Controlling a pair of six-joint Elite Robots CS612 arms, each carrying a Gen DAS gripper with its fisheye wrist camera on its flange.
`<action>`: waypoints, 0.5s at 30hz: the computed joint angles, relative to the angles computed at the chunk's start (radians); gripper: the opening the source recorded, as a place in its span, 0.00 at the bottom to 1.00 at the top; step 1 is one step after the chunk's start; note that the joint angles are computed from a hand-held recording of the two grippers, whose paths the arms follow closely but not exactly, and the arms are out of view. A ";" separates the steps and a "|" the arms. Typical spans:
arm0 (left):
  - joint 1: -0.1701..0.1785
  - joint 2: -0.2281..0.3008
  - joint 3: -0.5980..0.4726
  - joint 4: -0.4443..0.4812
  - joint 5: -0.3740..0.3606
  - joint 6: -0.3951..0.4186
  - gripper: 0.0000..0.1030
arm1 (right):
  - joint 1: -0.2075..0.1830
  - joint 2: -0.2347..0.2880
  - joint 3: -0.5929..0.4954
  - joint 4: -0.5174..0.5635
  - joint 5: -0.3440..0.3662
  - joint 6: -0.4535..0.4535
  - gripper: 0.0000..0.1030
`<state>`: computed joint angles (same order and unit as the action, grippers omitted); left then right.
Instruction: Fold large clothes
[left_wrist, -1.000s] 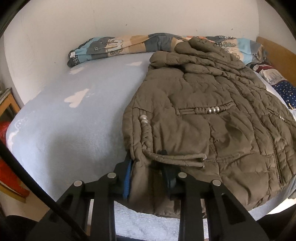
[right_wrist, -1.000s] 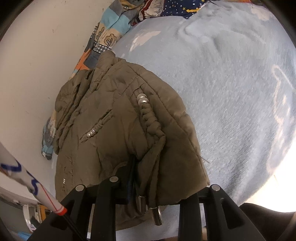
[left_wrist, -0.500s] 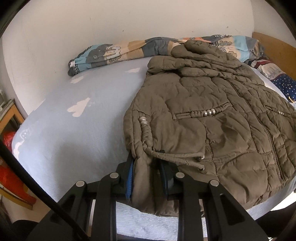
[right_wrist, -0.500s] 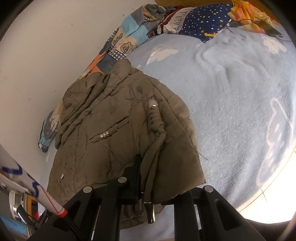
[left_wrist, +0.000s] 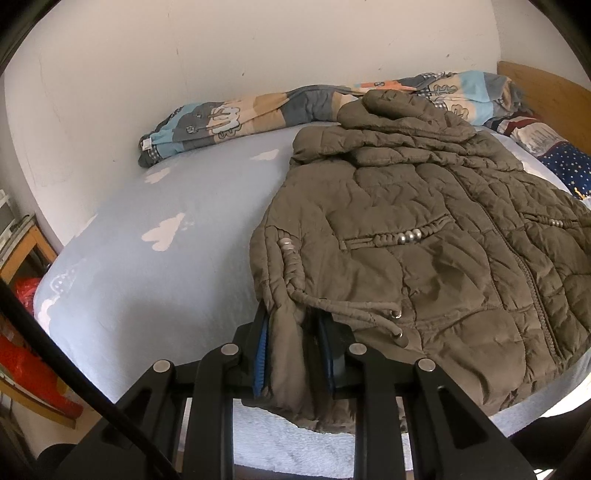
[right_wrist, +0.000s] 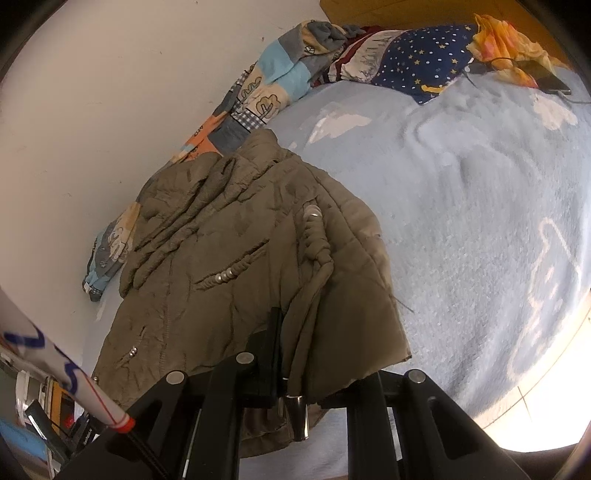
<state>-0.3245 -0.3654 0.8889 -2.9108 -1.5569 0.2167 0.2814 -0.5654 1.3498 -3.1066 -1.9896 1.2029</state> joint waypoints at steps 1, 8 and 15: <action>0.000 -0.002 0.003 -0.003 0.001 -0.001 0.21 | 0.000 0.000 0.001 -0.007 -0.001 -0.004 0.13; 0.002 -0.013 0.010 -0.010 -0.008 -0.009 0.19 | 0.001 -0.002 0.004 -0.047 -0.002 -0.013 0.12; 0.005 -0.016 -0.019 -0.019 -0.028 -0.020 0.19 | -0.002 -0.010 0.000 -0.101 -0.008 -0.053 0.12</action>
<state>-0.3200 -0.3810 0.8694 -2.9297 -1.5851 0.1965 0.2794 -0.5750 1.3498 -3.2072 -1.9975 1.1501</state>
